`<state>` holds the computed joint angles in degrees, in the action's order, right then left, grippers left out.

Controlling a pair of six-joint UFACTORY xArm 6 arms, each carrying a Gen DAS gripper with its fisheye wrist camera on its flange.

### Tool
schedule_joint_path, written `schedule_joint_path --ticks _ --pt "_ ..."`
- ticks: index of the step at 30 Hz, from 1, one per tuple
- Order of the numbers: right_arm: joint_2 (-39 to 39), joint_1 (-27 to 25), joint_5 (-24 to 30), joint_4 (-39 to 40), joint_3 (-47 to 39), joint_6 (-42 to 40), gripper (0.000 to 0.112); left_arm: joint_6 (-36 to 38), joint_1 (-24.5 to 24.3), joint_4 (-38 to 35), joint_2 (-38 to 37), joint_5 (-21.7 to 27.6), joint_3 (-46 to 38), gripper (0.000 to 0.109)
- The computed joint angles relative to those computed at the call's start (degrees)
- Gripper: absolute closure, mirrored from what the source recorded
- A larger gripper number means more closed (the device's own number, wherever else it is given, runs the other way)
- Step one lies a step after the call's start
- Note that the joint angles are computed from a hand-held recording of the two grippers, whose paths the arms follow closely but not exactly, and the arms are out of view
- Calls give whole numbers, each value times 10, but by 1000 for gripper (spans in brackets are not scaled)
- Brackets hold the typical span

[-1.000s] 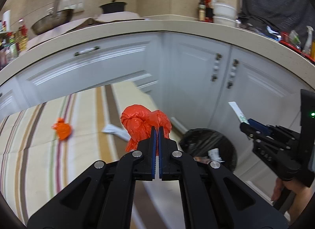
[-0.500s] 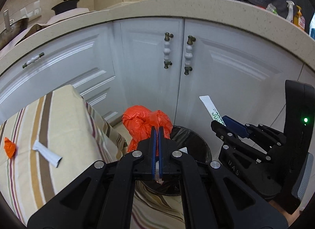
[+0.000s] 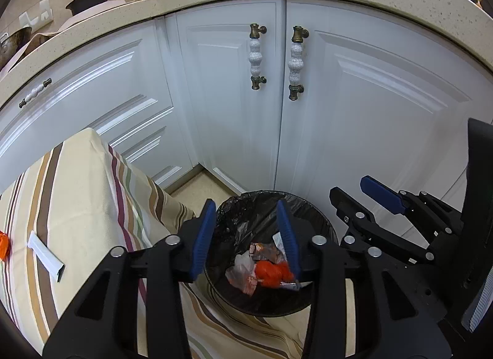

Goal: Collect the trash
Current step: 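Carry the packet and red bag over the bin and open both tools, then move both tools back over the table toward the last items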

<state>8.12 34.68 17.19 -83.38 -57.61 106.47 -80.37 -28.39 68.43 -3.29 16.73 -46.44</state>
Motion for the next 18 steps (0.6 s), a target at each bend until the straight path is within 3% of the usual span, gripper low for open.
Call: schedule_joint_path --ticks 10,18 --pt "-22 40 17 26 -14 -28 66 13 22 -14 -97 24 63 51" --pt "21 92 -6 45 -101 -71 63 68 91 -64 -264 53 180 44"
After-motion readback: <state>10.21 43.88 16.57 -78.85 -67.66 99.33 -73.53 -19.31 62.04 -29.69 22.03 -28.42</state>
